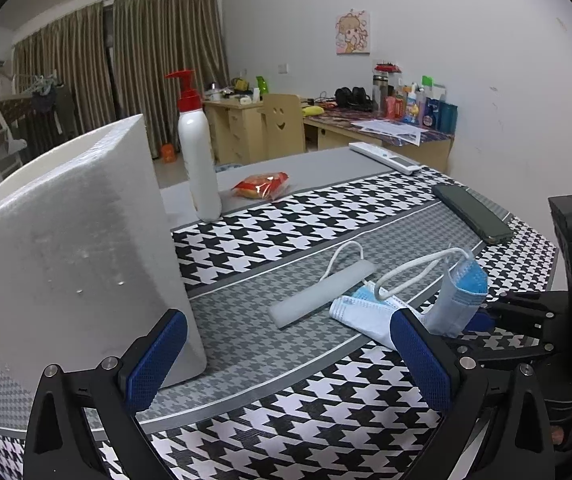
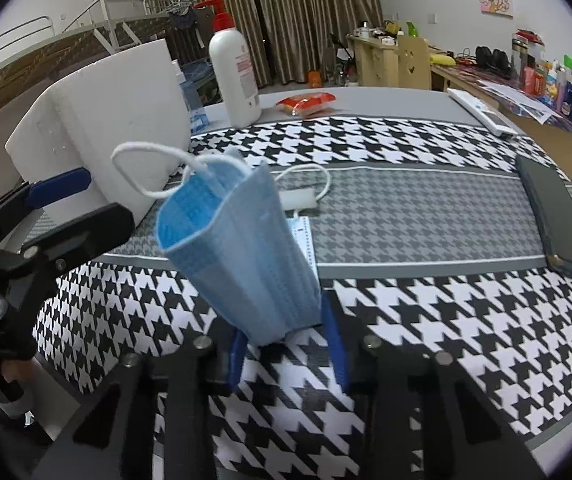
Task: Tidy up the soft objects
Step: 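Lift the blue face mask with the right gripper while the left gripper closes on the white foam tube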
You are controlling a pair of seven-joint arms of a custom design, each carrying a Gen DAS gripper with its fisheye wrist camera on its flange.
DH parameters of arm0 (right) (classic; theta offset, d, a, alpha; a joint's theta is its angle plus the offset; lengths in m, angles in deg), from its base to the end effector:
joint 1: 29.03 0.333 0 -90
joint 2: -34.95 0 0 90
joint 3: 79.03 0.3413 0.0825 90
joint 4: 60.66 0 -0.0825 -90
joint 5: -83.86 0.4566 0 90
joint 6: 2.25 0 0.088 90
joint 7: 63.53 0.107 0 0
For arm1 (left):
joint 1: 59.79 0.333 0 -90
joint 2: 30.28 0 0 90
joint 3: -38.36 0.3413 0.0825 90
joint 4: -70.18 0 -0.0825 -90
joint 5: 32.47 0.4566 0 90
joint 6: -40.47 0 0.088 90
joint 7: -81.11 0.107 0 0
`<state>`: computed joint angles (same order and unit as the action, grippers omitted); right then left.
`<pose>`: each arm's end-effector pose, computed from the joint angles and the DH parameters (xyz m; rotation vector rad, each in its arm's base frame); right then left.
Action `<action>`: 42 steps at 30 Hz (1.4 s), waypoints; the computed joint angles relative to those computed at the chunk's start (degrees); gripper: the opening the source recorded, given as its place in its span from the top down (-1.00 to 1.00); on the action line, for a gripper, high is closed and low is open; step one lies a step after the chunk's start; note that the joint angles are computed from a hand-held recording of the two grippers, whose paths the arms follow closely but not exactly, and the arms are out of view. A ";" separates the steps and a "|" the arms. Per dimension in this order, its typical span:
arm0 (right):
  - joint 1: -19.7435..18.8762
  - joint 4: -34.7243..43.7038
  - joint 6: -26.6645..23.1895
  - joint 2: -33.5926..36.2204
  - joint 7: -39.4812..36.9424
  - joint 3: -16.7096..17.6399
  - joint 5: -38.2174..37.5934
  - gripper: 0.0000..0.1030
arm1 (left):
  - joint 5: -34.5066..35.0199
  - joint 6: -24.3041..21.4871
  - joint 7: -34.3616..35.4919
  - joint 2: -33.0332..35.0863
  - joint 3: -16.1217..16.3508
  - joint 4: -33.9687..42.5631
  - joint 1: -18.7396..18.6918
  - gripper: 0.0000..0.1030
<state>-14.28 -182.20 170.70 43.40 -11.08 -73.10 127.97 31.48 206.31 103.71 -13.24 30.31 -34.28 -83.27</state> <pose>0.6348 0.1826 0.3936 -1.9083 1.4394 -0.4150 0.6003 -0.4209 0.4277 -1.3890 1.9703 -0.9453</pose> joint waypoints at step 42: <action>-0.81 -2.31 2.76 -1.02 6.95 -2.75 -5.05 0.56 | -35.11 -9.85 46.02 15.23 -7.60 16.26 3.03 -0.57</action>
<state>-15.10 -184.51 173.46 42.38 -4.13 -75.85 122.91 -3.63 196.46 149.73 1.99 22.71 -18.03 -80.24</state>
